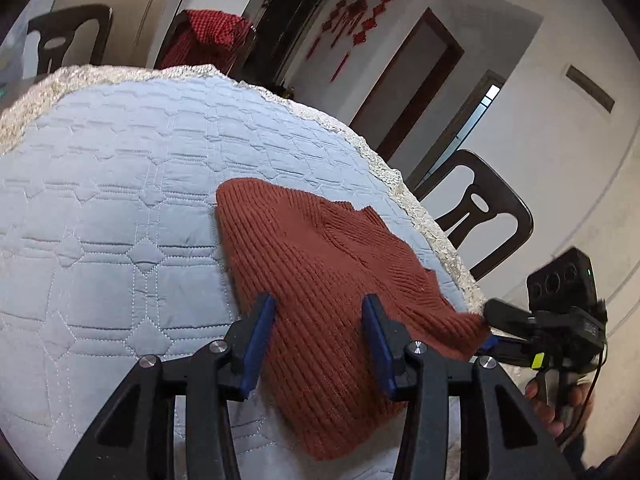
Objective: Fold small clothes
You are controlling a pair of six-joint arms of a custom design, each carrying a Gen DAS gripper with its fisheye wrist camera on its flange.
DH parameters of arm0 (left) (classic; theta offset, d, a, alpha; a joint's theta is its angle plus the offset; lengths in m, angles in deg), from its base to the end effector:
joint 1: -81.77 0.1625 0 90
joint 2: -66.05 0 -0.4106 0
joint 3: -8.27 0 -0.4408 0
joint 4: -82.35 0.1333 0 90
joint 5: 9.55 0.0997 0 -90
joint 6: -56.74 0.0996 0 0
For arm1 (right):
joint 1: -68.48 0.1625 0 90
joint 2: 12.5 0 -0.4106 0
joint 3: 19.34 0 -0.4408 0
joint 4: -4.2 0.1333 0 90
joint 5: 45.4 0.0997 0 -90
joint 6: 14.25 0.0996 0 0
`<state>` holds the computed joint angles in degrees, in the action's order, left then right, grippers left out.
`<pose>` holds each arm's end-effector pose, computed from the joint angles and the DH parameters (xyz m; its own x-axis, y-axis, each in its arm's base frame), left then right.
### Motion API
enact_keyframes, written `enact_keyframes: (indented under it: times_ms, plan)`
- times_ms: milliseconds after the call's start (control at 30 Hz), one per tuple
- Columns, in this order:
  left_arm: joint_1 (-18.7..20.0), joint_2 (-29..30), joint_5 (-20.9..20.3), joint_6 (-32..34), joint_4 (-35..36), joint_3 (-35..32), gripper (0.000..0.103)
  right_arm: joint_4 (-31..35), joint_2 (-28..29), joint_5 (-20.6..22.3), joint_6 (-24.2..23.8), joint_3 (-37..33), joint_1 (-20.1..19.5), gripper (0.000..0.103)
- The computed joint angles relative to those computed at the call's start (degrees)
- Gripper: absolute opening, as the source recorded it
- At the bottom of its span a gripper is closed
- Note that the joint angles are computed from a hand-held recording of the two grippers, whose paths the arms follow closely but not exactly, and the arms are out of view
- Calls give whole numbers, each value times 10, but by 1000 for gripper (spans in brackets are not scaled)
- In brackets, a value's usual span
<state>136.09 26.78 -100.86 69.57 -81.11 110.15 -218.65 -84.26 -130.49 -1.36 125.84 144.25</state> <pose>-0.2653 -0.5941 -0.0480 -0.6622 0.7491 -0.0199 0.7383 0.6476 -0.1885 0.0415 -0.4133 0.1654 -0.9312 0.2791 -0.2345 0.3414 0.4419 -0.8296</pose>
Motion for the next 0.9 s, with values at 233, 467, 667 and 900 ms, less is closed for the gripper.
enact_keyframes:
  times_ms: [233, 467, 667, 900]
  plan:
    - [6, 5, -8, 8, 4, -6, 48, 78, -4, -64, -1, -32, 25, 56]
    - [8, 5, -6, 15, 1, -2, 48, 123, 1, -58, 11, -68, 10, 39]
    - [4, 6, -1, 14, 5, -6, 48, 124, 7, -79, -3, -79, 13, 16]
    - [-14, 4, -24, 40, 2, -3, 48, 10, -34, -94, -57, -23, 23, 14]
